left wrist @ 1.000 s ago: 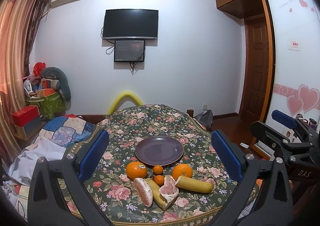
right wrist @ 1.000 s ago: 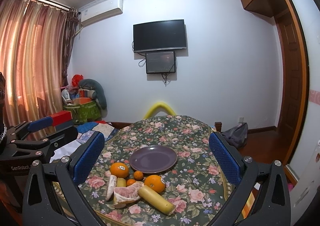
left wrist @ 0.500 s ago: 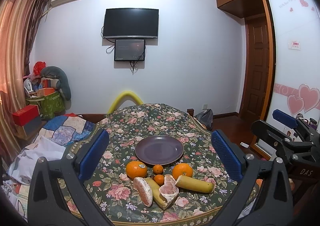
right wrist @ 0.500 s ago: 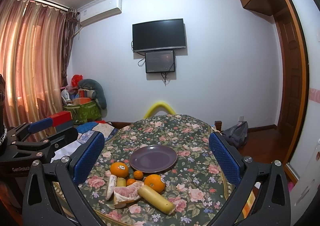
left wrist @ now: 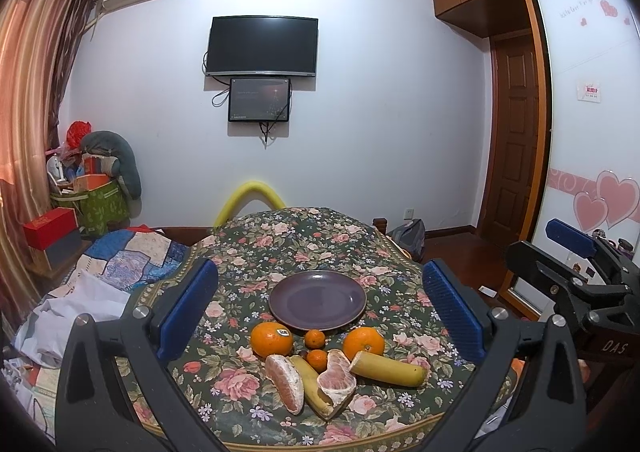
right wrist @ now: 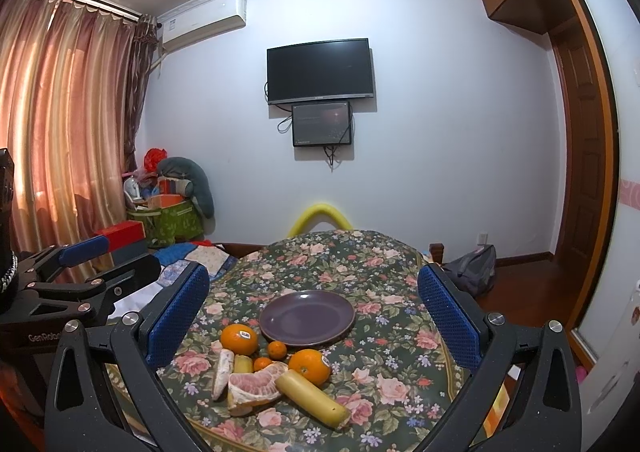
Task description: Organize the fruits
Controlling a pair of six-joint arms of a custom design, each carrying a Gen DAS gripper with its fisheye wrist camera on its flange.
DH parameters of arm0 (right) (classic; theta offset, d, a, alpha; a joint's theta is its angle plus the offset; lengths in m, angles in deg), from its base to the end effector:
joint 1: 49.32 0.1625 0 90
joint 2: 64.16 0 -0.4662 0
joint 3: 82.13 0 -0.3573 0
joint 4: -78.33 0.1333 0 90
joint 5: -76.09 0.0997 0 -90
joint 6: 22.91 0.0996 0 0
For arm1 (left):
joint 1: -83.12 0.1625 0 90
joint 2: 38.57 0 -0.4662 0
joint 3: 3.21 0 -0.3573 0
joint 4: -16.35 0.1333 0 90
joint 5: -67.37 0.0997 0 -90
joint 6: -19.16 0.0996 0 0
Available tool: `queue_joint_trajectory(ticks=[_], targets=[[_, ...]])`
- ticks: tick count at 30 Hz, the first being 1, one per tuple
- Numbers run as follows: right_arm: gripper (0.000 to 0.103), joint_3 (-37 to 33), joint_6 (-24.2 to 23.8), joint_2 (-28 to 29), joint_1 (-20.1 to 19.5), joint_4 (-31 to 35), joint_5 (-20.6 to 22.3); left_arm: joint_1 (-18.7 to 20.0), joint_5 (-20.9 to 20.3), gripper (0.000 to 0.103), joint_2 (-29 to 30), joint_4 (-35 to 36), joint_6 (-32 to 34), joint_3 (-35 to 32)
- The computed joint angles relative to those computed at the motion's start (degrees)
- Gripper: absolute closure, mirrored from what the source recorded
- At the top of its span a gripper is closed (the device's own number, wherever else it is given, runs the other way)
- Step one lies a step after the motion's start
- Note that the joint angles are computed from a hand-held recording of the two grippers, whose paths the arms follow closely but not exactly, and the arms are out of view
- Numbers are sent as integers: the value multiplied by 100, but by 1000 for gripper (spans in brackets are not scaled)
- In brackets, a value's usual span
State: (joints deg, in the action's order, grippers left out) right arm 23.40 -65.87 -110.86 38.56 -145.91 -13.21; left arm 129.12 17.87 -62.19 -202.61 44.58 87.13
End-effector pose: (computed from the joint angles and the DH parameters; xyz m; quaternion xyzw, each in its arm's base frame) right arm 0.1113 -0.6307 0.2675 0.2795 -0.7401 0.5667 0.2300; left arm -0.3312 -0.6280 0.0740 0.3103 0.7621 -0.5264 0.2141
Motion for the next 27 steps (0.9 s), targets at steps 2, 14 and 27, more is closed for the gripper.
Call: queue_joint_trajectory(ticks=[2,14,27], targets=[[0,13,6,-9,-7,6,13,-1,2,0,2,6,-10,-3],[0,-56,60,5,7,108,-172,64,15,0,42,224,-39,-99],[0,-503,-328,109,-157,1239,-697,414,146,0,154,1414,-459,-477]])
